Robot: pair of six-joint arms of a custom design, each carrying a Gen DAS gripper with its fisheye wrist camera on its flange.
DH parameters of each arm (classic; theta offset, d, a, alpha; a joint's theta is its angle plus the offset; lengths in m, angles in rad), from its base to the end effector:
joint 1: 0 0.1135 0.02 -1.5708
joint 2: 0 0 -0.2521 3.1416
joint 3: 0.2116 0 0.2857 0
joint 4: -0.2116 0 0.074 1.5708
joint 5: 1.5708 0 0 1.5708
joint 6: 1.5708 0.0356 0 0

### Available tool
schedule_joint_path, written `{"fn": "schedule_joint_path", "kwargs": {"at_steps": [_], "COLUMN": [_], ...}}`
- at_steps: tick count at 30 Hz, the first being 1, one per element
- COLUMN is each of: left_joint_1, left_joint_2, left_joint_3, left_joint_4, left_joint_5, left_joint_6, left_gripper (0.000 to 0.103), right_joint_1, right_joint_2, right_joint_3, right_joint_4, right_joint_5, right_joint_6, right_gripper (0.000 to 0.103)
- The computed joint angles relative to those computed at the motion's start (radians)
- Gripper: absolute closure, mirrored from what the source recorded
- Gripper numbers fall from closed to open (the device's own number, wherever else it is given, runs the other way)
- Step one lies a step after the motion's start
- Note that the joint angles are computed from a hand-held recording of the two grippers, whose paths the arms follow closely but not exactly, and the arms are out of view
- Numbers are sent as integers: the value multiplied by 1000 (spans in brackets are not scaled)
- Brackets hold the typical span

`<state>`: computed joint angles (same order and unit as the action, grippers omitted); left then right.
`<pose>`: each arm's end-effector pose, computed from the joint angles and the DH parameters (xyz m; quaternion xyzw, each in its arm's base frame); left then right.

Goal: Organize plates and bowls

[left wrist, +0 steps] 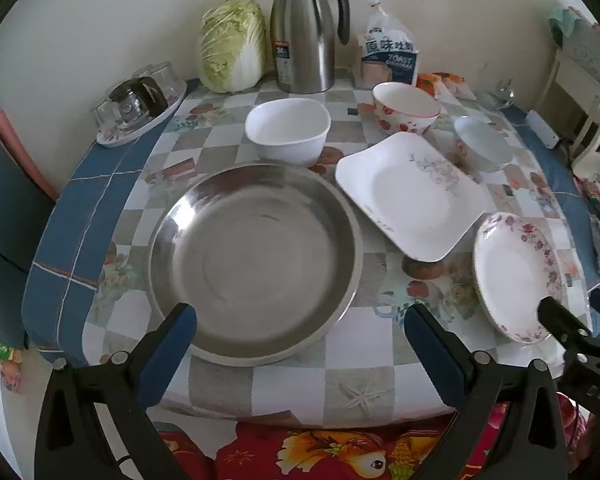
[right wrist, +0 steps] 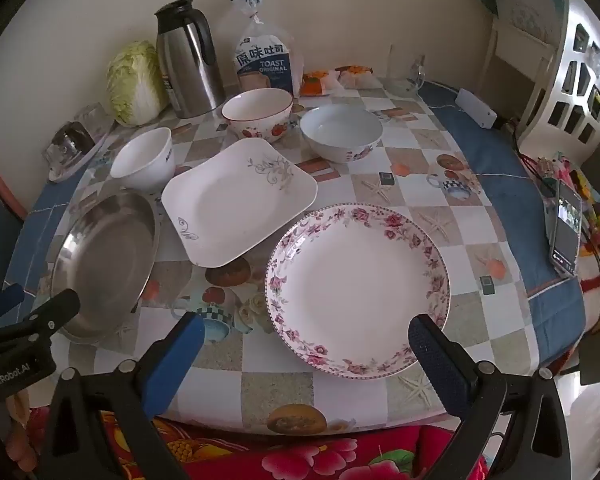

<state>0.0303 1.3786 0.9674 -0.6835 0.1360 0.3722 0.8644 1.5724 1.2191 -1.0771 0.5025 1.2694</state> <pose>0.3020 0.0043 0.2072 0.1807 0.9527 -0.0177 0.2437 0.2194 0.2307 0.2211 0.2114 0.9430 -0.0603 0.2500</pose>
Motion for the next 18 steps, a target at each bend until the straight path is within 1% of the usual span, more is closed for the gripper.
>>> {"fn": "schedule_joint_path", "kwargs": {"at_steps": [1, 2, 4, 5, 7, 8, 9, 10, 14, 18], "left_joint_1": [0, 36, 59, 30, 38, 7, 5, -2, -11, -14], "left_joint_2": [5, 29, 40, 14, 15, -1, -4, -9, -15, -3], "left_joint_3": [3, 26, 40, 18, 22, 0, -3, -9, -12, -6], "left_joint_4": [-4, -9, -17, -5, -7, 12, 16, 23, 28, 30], "left_joint_5": [-1, 33, 49, 15, 22, -13, -21, -29, -30, -24], "left_joint_6": [2, 12, 29, -2, 10, -18, -20, -25, -34, -45], "left_gripper": [0, 0, 0, 0, 0, 0, 0, 0, 0, 0], "right_joint_1": [0, -1, 0, 1, 1, 1, -17, -14, -9, -7], "right_joint_2": [1, 1, 1, 0, -7, -11, -4, -4, -22, -2], "right_joint_3": [1, 1, 2, 2, -3, -7, 5, 1, -17, 1], "right_joint_4": [1, 1, 1, 1, 5, 8, -1, 1, 0, -10], "right_joint_5": [-1, -2, -1, 0, 0, -1, -6, -3, -5, -10], "right_joint_6": [1, 2, 7, 10, 15, 18, -8, -4, 2, 10], "right_gripper": [0, 0, 0, 0, 0, 0, 0, 0, 0, 0]}}
